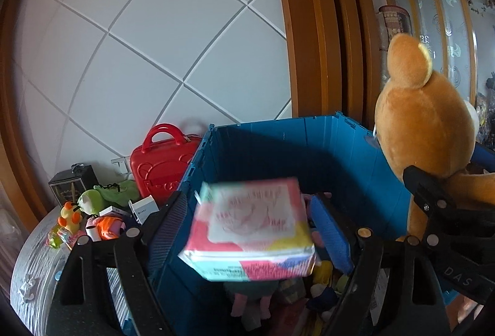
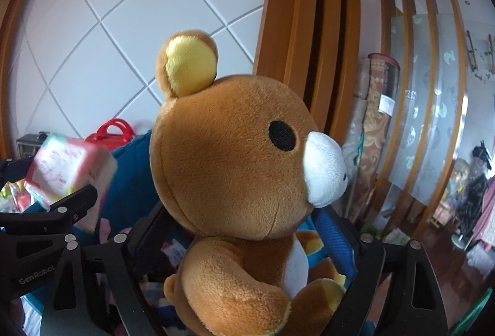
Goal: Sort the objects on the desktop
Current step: 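Open both grippers to drop the pad pack and bear into the bin, then move both open grippers back over the remaining items on the bed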
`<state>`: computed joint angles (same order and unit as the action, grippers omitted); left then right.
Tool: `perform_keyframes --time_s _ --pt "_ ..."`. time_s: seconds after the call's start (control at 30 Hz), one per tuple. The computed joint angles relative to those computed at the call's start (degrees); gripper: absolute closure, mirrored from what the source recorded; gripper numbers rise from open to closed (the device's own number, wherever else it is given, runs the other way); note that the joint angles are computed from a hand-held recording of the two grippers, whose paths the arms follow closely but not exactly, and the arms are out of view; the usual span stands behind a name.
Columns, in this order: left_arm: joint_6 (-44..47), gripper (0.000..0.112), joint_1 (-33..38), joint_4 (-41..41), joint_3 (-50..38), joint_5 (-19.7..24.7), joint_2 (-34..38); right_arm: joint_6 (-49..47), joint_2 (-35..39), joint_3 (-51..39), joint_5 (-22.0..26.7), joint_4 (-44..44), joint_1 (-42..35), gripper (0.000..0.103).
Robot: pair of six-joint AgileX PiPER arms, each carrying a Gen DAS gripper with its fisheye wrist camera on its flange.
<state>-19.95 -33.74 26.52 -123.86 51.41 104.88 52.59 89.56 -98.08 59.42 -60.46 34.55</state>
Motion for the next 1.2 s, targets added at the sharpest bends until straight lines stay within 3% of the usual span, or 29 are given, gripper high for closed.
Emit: perform_keyframes --time_s 0.03,0.13,0.4,0.47,0.6,0.77,0.93,1.2 --pt "-0.1 0.022 0.2 0.0 -0.2 0.2 0.1 0.5 -0.1 0.2 -0.2 0.2 -0.1 0.000" --pt "-0.2 0.015 0.7 -0.7 0.7 -0.5 -0.6 2.6 -1.5 2.2 -0.8 -2.3 0.0 0.000" --pt "1.3 0.014 2.1 -3.0 6.3 -3.4 -3.8 7.6 -4.1 5.4 3.7 -9.2 5.0 0.000" --pt "1.6 0.014 2.9 -4.5 8.7 -4.6 -5.5 7.0 -5.3 6.1 2.8 -8.8 3.6 0.000" --pt "3.1 0.014 5.0 -8.3 15.4 -9.2 -9.9 10.1 -7.3 9.2 3.9 -9.4 5.4 0.000" --pt "-0.7 0.014 7.8 -6.6 23.5 -13.5 -15.1 12.1 -7.5 11.4 4.0 -8.7 6.8 0.000" --pt "-1.5 0.014 12.6 -6.9 29.3 -15.8 -18.9 13.7 -5.7 11.2 0.7 -6.6 6.8 0.000" --pt "3.4 0.014 22.9 -8.0 31.6 -14.0 -20.8 14.7 1.8 3.4 -5.2 -8.0 10.5 0.000"
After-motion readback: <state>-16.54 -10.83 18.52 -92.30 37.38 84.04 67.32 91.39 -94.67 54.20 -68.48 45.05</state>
